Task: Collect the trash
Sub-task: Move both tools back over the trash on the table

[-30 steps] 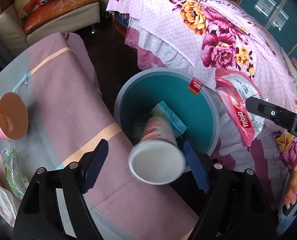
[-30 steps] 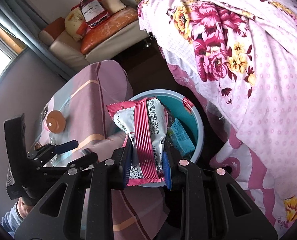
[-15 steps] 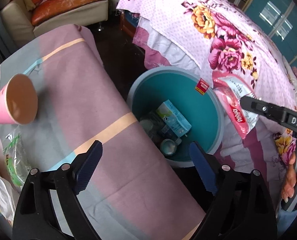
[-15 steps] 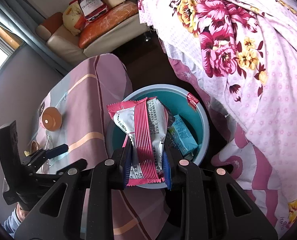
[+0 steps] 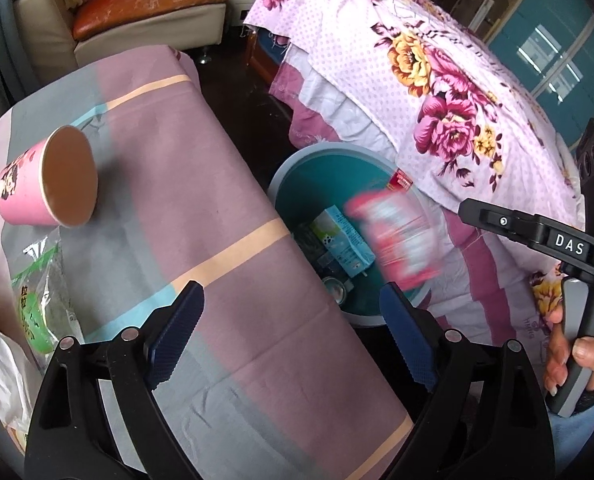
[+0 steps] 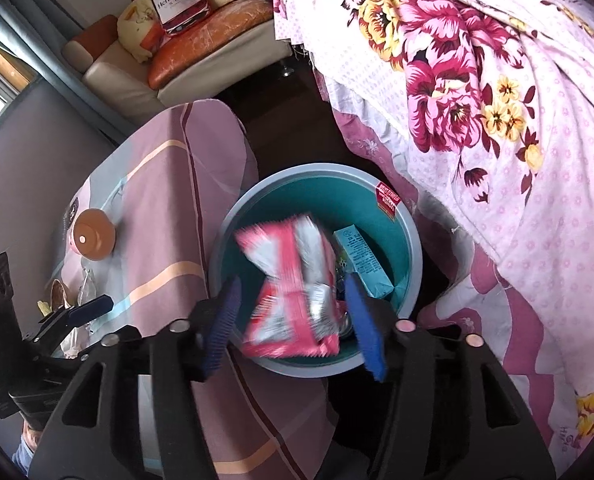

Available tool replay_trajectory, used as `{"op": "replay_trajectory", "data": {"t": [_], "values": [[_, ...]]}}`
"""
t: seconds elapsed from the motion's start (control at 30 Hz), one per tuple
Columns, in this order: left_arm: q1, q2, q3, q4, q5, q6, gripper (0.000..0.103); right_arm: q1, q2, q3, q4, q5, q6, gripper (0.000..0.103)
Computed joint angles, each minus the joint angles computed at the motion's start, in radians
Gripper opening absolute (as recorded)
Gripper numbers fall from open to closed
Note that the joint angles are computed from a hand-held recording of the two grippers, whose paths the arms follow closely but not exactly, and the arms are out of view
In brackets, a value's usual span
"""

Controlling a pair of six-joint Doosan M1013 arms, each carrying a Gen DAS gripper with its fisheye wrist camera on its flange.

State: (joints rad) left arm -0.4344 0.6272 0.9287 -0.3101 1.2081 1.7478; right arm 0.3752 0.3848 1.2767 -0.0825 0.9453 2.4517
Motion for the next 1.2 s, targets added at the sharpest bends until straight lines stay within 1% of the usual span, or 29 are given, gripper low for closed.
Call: {"op": "replay_trajectory", "data": {"t": [0.03, 0.1, 0.17, 0.2, 0.37, 0.5, 0.83, 1.0, 1.2], "values": [[0.003, -0.002, 0.004, -0.004, -0.001, -0.001, 0.090, 0.002, 0.000, -0.002, -0.006, 0.003, 0.005, 0.062], [0.008, -0.007, 0.011, -0.012, -0.003, -0.001, 0.090, 0.008, 0.003, -0.013, -0.024, 0.018, 0.014, 0.065], [0.013, -0.013, 0.020, -0.020, -0.004, -0.003, 0.090, 0.013, 0.005, -0.024, -0.024, 0.030, 0.011, 0.072], [0.017, -0.018, 0.029, -0.026, -0.008, -0.002, 0.090, 0.015, 0.006, -0.029, -0.029, 0.036, 0.012, 0.073], [0.035, -0.047, 0.071, -0.052, -0.026, 0.003, 0.090, 0.036, 0.015, -0.064, -0.041, 0.083, 0.002, 0.074], [0.051, -0.075, 0.110, -0.062, -0.045, 0.012, 0.090, 0.055, 0.022, -0.087, -0.049, 0.103, 0.003, 0.074], [0.116, -0.160, 0.225, -0.066, -0.095, 0.024, 0.090, 0.114, 0.069, -0.181, -0.026, 0.158, -0.063, 0.075], [0.159, -0.198, 0.278, -0.056, -0.116, 0.015, 0.090, 0.146, 0.112, -0.241, 0.038, 0.196, -0.133, 0.076], [0.206, -0.242, 0.343, -0.040, -0.153, 0.006, 0.090, 0.179, 0.186, -0.331, 0.162, 0.276, -0.243, 0.076]]}}
